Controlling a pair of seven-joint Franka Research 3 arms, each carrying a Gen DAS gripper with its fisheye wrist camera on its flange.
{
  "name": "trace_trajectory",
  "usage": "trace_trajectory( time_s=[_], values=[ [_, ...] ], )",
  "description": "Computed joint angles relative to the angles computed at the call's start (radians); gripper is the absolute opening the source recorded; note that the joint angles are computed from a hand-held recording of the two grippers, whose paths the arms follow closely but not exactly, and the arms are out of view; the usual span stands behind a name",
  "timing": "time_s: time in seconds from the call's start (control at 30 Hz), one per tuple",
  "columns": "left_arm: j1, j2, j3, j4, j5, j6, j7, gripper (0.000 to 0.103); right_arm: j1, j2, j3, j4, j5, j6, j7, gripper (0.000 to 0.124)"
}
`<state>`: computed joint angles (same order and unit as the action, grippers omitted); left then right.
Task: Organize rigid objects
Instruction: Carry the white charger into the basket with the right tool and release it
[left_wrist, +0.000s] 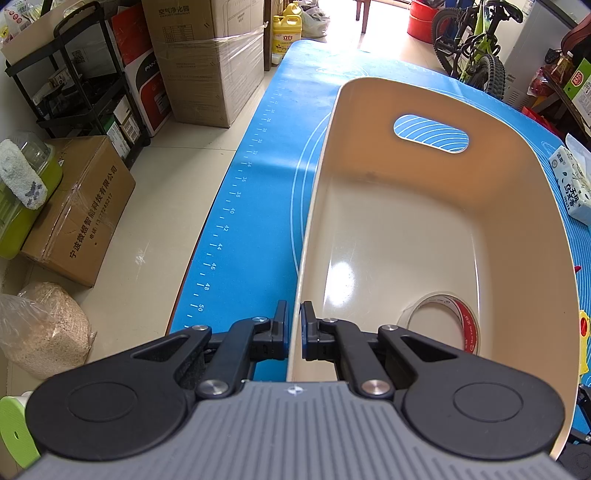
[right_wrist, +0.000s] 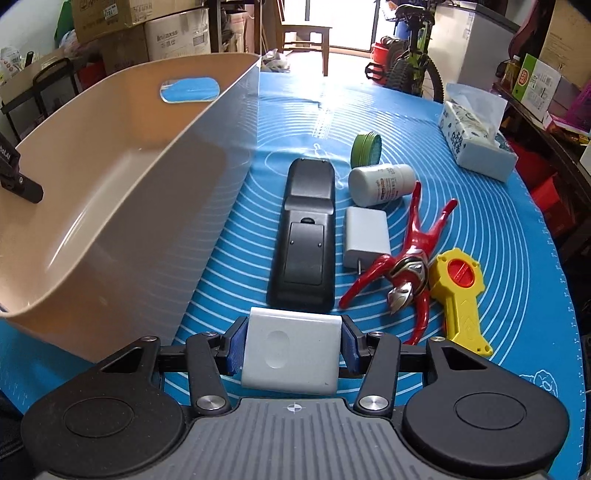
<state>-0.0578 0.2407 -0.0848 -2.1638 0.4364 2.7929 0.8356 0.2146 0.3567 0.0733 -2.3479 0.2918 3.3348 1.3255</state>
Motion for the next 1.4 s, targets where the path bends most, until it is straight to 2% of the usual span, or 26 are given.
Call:
trace_trajectory(
  time_s=[0.2,0.43,0.77,0.93,1.17,1.27,1.4],
  values=[
    [0.001,0.0,-0.001,0.0,0.0,0.0,0.0,0.008,-0.042,-0.035,0.037,-0.02,-0.008,0.07,0.029,0.056],
    [0.001,0.0,-0.001,0.0,0.0,0.0,0.001,0.008,-0.124,-0.084,0.092,-0.022,-0.114,0.142,0.123,0.056],
    [0.002,0.0,-0.001,0.0,-0.001,0.0,0.002,0.008,-0.122,-0.049,0.109,0.106,-0.247,0.172,0.199,0.056],
    [0.002,0.0,-0.001,0.0,-0.002,-0.001,0.003,0.008,-0.092,0.001,0.121,0.191,-0.268,0.139,0.18,0.056],
    [0.001,0.0,-0.001,-0.001,-0.002,0.0,0.003,0.008,-0.034,0.067,0.123,0.289,-0.228,0.035,0.092,0.056],
    [0.001,0.0,-0.002,-0.001,-0.003,0.0,0.003,0.008,0.02,0.087,0.091,0.319,-0.194,-0.01,0.039,0.056],
    [0.001,0.001,-0.002,-0.001,-0.003,0.0,0.003,0.008,0.132,0.104,-0.005,0.347,-0.156,-0.091,-0.021,0.056]
  ],
)
